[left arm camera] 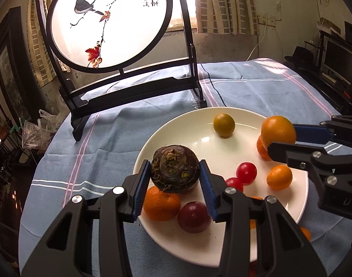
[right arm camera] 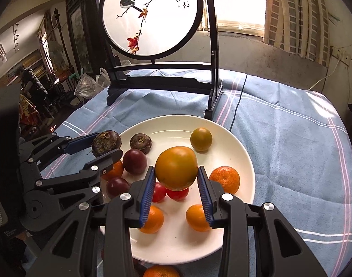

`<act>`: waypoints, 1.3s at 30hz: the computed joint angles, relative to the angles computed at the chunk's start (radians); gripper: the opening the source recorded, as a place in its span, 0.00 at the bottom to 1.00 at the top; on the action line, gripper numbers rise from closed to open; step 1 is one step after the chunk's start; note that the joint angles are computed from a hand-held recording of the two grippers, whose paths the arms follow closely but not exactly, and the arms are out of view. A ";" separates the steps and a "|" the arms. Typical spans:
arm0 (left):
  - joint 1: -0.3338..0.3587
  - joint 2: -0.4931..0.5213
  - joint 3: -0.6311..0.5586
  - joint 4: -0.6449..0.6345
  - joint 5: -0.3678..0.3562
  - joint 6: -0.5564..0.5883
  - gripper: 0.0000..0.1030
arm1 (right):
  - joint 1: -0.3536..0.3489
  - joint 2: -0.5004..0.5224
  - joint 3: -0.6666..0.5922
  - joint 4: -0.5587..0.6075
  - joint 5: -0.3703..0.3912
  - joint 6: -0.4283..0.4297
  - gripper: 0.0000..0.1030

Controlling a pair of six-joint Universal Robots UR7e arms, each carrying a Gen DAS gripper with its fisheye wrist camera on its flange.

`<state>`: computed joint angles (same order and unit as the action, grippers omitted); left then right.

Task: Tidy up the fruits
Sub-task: 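Place the brown fruit on the plate with the left tool while the right tool places its fruit, then grasp a yellow-green fruit with the left tool while the right tool grasps another yellow fruit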

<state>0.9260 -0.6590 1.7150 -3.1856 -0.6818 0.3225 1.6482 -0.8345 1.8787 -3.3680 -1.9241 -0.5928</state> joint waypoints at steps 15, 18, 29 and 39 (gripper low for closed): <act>-0.004 0.048 -0.028 -0.037 0.036 0.035 0.66 | -0.012 0.035 -0.060 0.022 -0.008 0.074 0.54; -0.007 0.038 -0.019 -0.046 0.033 0.029 0.66 | -0.009 0.017 -0.035 0.004 -0.007 0.058 0.54; -0.046 -0.016 0.082 -0.093 0.041 0.020 0.66 | 0.005 -0.069 0.110 -0.077 -0.006 0.024 0.54; -0.101 -0.097 0.238 -0.151 0.044 -0.003 0.68 | 0.010 -0.173 0.321 -0.191 0.008 -0.046 0.55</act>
<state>0.8254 -0.7562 1.9531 -3.3369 -0.6373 0.3192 1.6584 -1.0071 2.1994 -3.5591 -1.9160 -0.6386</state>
